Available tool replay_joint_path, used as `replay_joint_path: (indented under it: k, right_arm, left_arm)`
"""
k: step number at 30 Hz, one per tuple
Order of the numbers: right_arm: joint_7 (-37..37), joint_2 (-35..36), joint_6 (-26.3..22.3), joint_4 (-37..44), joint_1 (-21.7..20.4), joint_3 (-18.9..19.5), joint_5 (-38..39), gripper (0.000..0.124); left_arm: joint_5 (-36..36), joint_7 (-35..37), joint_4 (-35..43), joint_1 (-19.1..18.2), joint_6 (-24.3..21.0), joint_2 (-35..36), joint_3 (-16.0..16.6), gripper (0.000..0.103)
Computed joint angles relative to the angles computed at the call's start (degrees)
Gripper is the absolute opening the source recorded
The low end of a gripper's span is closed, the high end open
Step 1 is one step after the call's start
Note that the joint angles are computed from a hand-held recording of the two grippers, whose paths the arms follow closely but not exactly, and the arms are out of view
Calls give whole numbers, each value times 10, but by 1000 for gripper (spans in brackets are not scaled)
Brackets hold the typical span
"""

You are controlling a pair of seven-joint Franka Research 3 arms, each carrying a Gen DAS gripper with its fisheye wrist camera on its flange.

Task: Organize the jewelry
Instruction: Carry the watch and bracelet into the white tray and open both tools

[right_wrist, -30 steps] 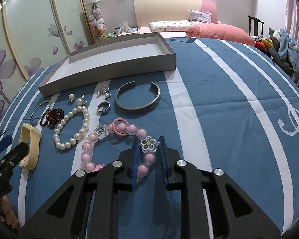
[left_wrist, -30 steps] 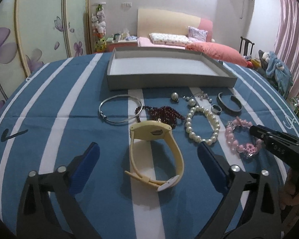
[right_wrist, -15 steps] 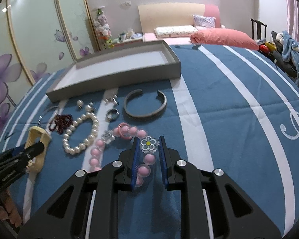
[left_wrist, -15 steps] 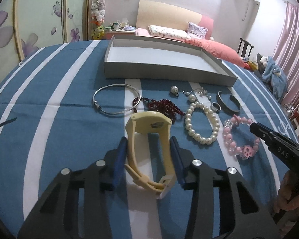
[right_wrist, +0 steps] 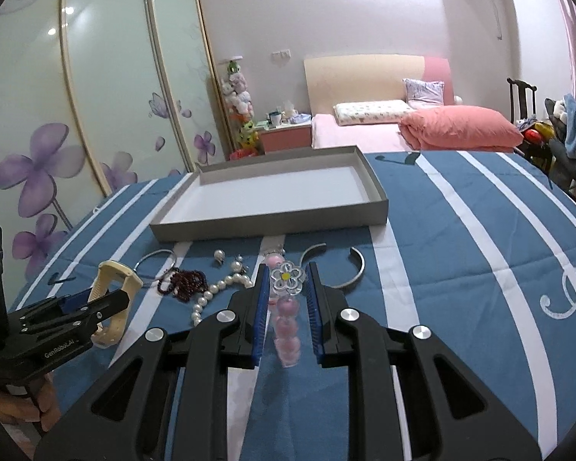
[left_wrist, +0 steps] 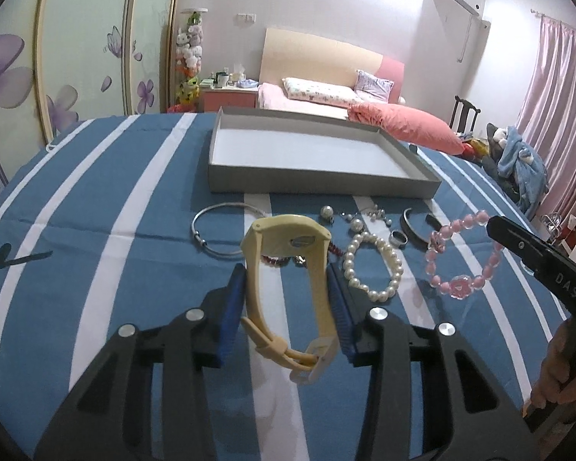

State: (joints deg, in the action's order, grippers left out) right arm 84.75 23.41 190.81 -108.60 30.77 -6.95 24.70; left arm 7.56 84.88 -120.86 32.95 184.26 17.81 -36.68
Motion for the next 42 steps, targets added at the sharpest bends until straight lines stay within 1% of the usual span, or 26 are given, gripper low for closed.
replay_joint_path:
  k: [5, 7, 11, 14, 18, 20, 21, 22, 25, 26, 27, 29, 30, 32, 33, 37, 38, 41, 42]
  right_arm:
    - [-5, -2, 13, 1, -18, 18, -1, 20]
    - [-9, -5, 22, -3, -22, 23, 1, 20]
    - [-25, -1, 32, 11, -12, 12, 12, 20]
    - [-41, 8, 39, 33, -3, -2, 25, 20]
    - [-61, 29, 41, 75, 7, -18, 43, 20]
    - [-68, 43, 36, 102, 14, -30, 51, 20]
    - [-70, 56, 31, 125, 15, -35, 52, 20]
    - [-70, 63, 29, 138, 16, -39, 53, 20]
    - [-66, 99, 16, 197, 23, -60, 52, 20]
    - [-62, 111, 10, 216, 22, -64, 51, 20]
    - [-55, 128, 1, 243, 19, -66, 47, 20]
    - [-35, 161, -23, 298, 10, -71, 34, 20]
    - [-28, 171, -26, 313, 4, -67, 25, 20]
    - [-8, 207, -47, 366, -3, -74, 7, 20]
    - [2, 220, -54, 383, -4, -77, 0, 20]
    - [54, 292, -114, 489, -18, -94, -30, 20]
    - [65, 303, -124, 506, -21, -96, -37, 20]
    - [109, 364, -184, 606, -41, -102, -61, 20]
    - [119, 377, -197, 628, -46, -101, -69, 20]
  left_arm:
    - [10, -12, -1, 5, 14, -7, -2, 42]
    - [20, -21, 2, 0, 20, -8, 5, 42]
    - [47, -43, 19, -21, 32, -7, 31, 42]
    - [67, -62, 42, -62, 46, -4, 76, 42]
    - [87, -84, 80, -109, 60, 9, 128, 42]
    - [97, -93, 104, -137, 62, 19, 159, 42]
    - [101, -96, 124, -160, 62, 28, 182, 42]
    - [107, -99, 142, -171, 62, 37, 194, 42]
    - [119, -105, 197, -191, 58, 70, 212, 42]
    - [121, -107, 212, -198, 55, 80, 217, 42]
    - [124, -105, 240, -200, 43, 98, 215, 42]
    - [122, -97, 284, -199, 21, 128, 204, 42]
    - [118, -92, 312, -200, 5, 146, 200, 42]
    - [101, -78, 372, -205, -35, 187, 192, 42]
    - [93, -71, 391, -208, -46, 199, 192, 42]
    - [69, -47, 486, -247, -93, 261, 221, 43]
    - [63, -40, 496, -251, -99, 269, 225, 43]
    - [45, -20, 545, -265, -127, 302, 230, 43]
    - [38, -11, 573, -268, -140, 320, 230, 43]
